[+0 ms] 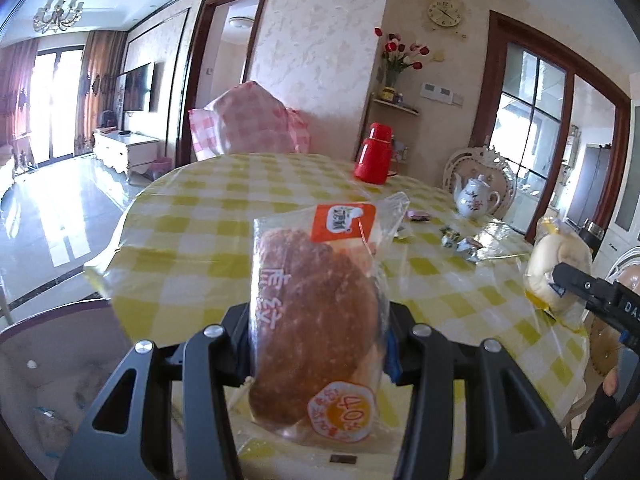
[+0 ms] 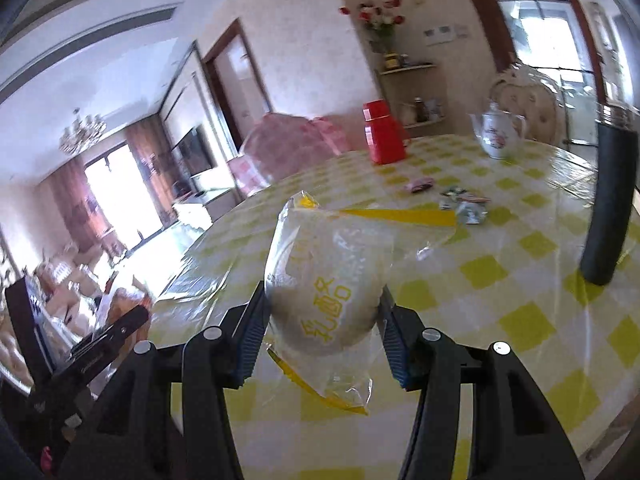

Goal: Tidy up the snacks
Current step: 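Carry both packs over the purple-rimmed bin and open both tools to drop them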

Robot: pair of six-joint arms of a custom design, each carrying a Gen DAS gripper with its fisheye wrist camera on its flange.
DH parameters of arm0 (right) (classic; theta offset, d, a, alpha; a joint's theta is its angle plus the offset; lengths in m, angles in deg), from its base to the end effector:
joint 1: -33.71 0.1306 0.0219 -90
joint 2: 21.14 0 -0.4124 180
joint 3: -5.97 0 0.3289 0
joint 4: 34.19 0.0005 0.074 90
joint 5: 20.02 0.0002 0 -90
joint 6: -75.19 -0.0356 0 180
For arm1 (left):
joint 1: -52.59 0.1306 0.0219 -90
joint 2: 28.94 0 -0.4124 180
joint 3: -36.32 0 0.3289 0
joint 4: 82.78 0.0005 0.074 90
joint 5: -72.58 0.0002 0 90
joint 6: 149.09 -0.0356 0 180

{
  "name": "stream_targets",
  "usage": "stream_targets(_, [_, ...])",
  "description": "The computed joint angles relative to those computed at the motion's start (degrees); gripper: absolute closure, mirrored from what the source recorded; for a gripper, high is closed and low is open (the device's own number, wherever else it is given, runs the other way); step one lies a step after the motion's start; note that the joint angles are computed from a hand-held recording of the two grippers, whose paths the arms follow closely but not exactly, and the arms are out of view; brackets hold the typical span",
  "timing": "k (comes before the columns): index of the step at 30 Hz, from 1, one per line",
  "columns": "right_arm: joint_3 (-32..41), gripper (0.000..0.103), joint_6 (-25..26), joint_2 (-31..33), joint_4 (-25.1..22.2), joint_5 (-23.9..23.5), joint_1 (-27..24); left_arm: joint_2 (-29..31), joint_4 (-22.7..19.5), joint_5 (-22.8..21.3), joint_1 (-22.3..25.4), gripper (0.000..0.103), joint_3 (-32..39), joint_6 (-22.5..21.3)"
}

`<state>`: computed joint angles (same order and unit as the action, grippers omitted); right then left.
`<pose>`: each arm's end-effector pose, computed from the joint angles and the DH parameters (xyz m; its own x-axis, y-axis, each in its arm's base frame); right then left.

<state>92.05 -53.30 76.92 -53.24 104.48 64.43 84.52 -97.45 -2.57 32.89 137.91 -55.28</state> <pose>0.4317 0.2325 0.4172 -0.3492 0.3891 -0.8524 0.2729 0.9125 0.3048 0.5662 -0.2130 0.3926 -0.4557 0.0950 -0.8850 0.5125 0.8409 -0.1737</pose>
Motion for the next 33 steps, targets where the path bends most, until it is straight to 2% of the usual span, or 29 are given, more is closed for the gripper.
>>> stream_targets(4, [3.7, 0.051, 3.3, 3.3, -0.8, -1.6, 2.3, -1.4, -0.3, -0.9, 1.7, 0.055, -2.7, -2.5])
stream_targets(10, [9.9, 0.051, 7.3, 8.1, -3.3, -3.4, 5.3, -2.0, -2.2, -1.4, 4.6, 0.055, -2.8, -4.6])
stream_targets(13, [12.9, 0.051, 9.2, 10.4, -4.6, -4.2, 6.3, -1.7, -5.1, -0.2, 6.7, 0.055, -1.1, -5.2])
stream_targets(20, [19.5, 0.051, 12.7, 15.2, -6.8, -8.1, 8.7, -2.3, -5.6, -4.1, 9.9, 0.055, -0.9, -10.4])
stream_targets(25, [25.6, 0.051, 15.1, 19.6, -10.4, -12.3, 10.5, -2.5, -10.1, -4.4, 12.7, 0.055, -0.4, -13.5])
stream_targets(29, [30.7, 0.051, 17.3, 23.1, -13.3, -13.6, 12.1, -1.1, -14.7, -6.1, 14.2, 0.055, 1.0, -16.7])
stream_targets(33, [36.1, 0.051, 20.0, 26.6, -16.7, -15.5, 13.5, 0.3, -16.5, -8.1, 15.1, 0.055, 2.1, -18.7])
